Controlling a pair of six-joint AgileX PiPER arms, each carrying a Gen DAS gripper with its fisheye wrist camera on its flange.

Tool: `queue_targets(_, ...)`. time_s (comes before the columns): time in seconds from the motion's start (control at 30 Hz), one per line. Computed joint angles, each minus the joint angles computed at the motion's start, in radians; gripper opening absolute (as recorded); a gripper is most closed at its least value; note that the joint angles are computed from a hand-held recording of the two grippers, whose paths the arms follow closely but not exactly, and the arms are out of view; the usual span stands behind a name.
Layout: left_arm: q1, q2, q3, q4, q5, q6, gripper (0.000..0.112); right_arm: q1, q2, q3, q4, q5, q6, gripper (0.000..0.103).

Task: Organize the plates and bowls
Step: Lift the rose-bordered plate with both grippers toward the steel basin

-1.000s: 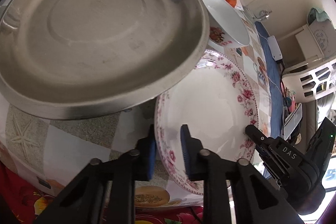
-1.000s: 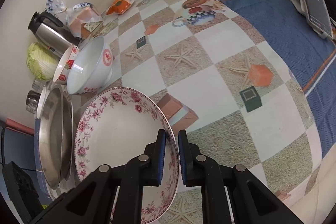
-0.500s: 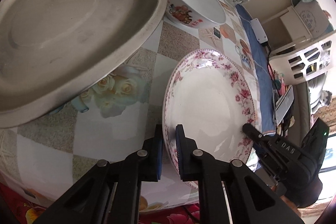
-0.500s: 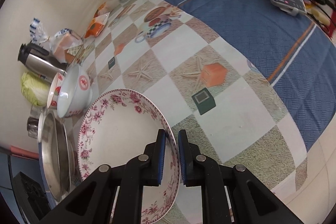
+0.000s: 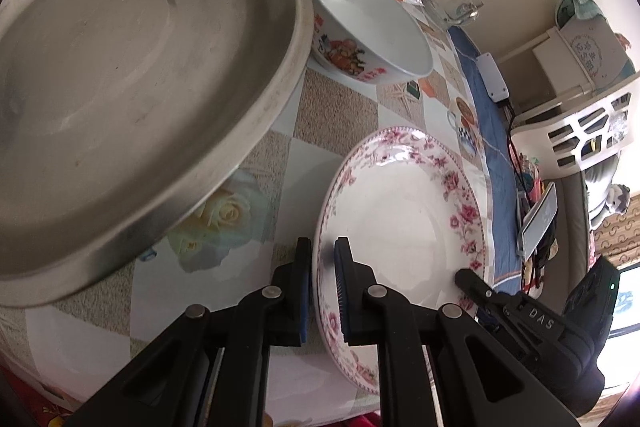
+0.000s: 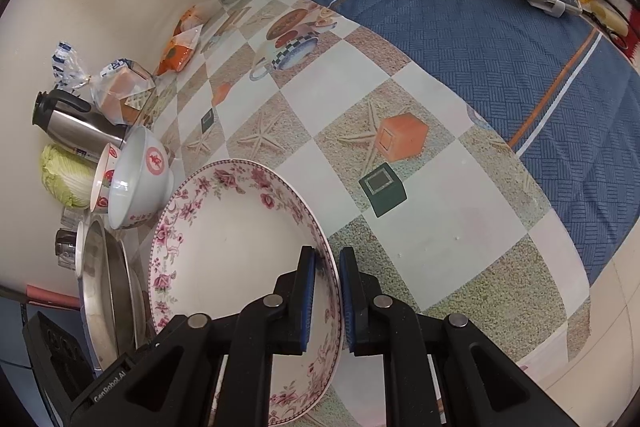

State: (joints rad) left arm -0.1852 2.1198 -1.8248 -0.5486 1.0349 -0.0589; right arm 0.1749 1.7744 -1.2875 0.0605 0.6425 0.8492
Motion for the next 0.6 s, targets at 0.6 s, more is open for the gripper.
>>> queue_targets(0.6, -0.007, 0.031, -0.019, -0.035, -0.055, -0.008, 0.013, 0.011, -0.003, 0.008, -0.025, -0.01, 0.039, 0.015)
